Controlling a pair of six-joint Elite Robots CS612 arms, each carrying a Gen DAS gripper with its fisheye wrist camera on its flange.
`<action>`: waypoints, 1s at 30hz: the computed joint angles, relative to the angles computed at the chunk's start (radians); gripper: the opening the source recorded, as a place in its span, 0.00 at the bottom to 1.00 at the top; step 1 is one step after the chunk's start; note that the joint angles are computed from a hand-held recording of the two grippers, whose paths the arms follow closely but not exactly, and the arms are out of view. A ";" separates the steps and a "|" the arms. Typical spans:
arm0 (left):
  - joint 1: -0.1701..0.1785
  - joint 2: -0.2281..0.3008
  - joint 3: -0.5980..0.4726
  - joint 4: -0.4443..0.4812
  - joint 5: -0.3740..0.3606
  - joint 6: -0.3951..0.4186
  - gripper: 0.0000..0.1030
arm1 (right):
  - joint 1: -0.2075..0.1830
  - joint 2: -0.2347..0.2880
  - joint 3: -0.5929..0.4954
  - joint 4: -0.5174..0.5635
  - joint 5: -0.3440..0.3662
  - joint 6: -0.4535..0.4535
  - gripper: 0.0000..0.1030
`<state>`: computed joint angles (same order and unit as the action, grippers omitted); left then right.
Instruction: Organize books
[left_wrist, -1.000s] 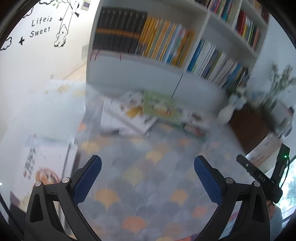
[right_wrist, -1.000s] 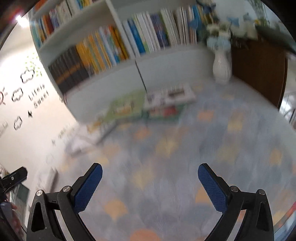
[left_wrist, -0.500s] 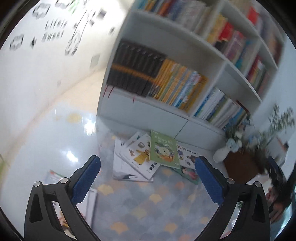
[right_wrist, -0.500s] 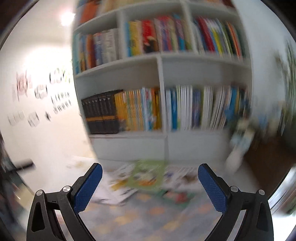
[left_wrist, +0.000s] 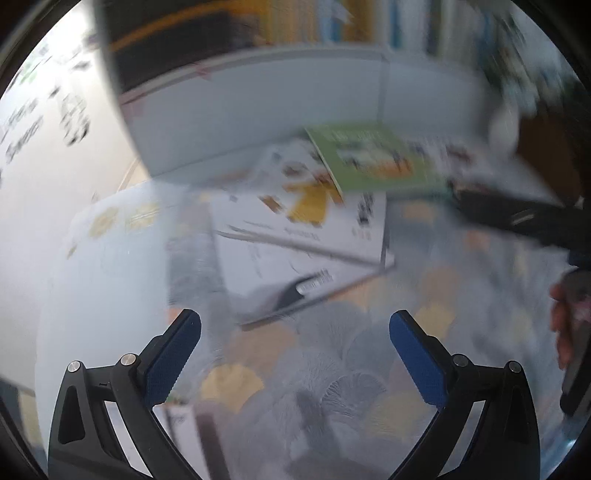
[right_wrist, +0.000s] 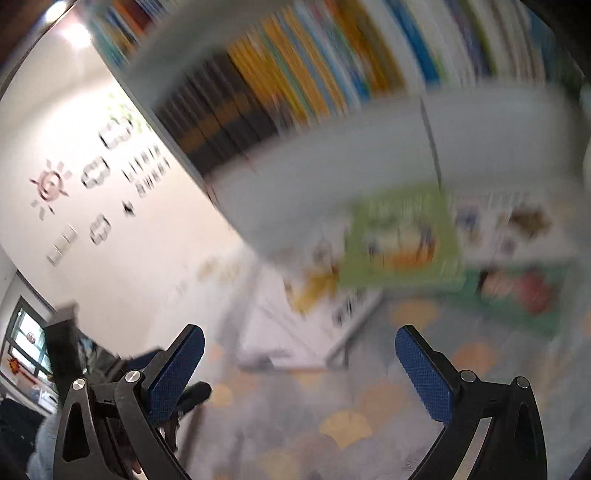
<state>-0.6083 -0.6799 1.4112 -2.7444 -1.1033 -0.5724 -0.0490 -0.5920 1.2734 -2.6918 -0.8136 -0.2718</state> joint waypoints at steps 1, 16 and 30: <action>0.003 0.015 -0.010 -0.007 -0.009 0.013 0.99 | 0.010 0.014 -0.009 0.019 -0.040 -0.017 1.00; 0.089 0.066 0.054 -0.302 -0.123 -0.420 0.97 | 0.061 0.103 -0.061 -0.089 -0.195 -0.165 1.00; 0.090 0.115 -0.015 -0.338 -0.155 -0.396 0.98 | 0.107 0.095 -0.054 -0.045 -0.223 -0.394 1.00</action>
